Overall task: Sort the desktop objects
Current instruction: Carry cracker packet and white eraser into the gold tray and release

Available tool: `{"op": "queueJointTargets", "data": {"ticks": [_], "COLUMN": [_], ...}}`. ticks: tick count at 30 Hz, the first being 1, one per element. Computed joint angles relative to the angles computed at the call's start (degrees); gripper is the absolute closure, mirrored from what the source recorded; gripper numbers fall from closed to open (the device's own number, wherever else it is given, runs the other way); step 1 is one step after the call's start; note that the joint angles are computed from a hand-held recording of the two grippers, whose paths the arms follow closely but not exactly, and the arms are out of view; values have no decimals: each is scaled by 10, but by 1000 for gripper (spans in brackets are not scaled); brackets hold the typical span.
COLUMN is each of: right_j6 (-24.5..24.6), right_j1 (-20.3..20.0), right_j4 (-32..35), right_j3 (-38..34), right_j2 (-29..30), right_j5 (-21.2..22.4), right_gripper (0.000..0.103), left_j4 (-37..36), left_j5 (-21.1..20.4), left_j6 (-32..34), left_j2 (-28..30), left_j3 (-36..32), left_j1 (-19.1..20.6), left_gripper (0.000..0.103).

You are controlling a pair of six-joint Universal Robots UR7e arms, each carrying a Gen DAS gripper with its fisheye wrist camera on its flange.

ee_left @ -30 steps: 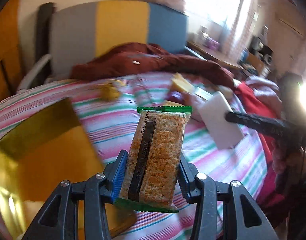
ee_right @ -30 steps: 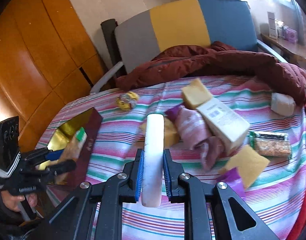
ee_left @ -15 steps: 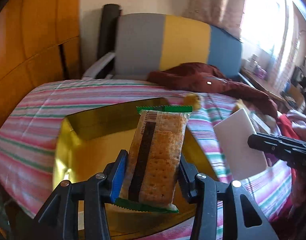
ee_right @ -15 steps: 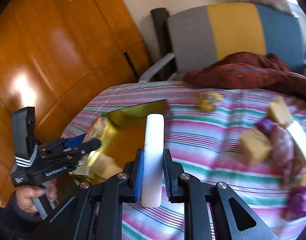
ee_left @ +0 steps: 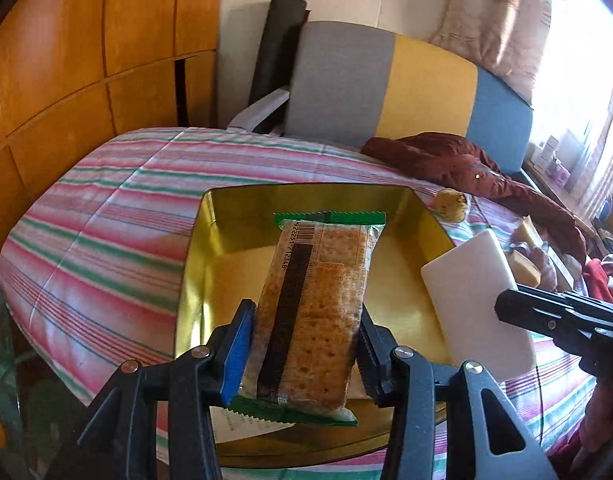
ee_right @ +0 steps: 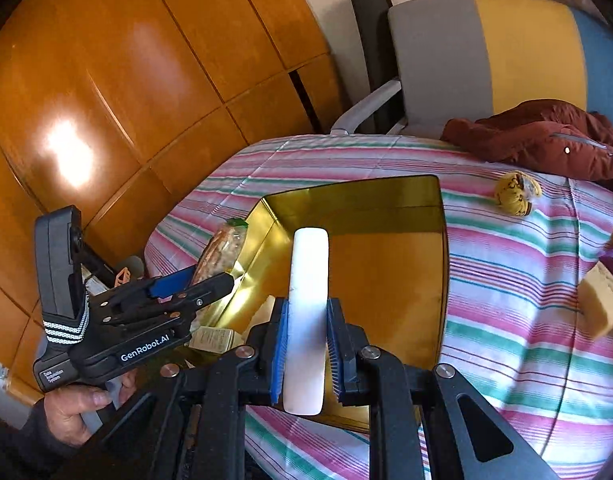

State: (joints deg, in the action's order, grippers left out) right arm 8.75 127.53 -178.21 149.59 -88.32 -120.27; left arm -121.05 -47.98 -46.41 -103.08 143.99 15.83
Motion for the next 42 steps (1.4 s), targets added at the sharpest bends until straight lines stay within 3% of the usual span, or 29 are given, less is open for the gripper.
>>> {"op": "queueJointTargets", "data": {"ticks": [8, 17, 20, 23, 28, 30, 37, 42], "right_j6": [19, 39, 43, 47, 42, 40, 41, 50], "right_j1": [2, -10, -14, -22, -25, -25, -18, 2], "right_j4": [-22, -39, -46, -57, -62, -63, -54, -34], "right_j3": [-15, -27, -35, -43, -54, -54, -47, -44], "right_j2": [40, 67, 82, 97, 117, 121, 123, 114], "right_j5": [1, 38, 49, 67, 89, 95, 84, 40], "right_gripper": [84, 84, 84, 81, 81, 71, 66, 42], "left_j4": [-3, -9, -15, -29, -9, 0, 37, 72], "left_j5": [-5, -5, -6, -17, -4, -1, 9, 39], "left_j6": [-1, 15, 20, 29, 11, 4, -19, -42], "left_j2": [-24, -34, -28, -25, -36, -45, -66, -77], "left_j3": [3, -5, -3, 0, 0, 0, -1, 1], "left_j1": [43, 77, 79, 78, 72, 70, 55, 27], "left_gripper": [56, 56, 58, 52, 51, 51, 51, 51]}}
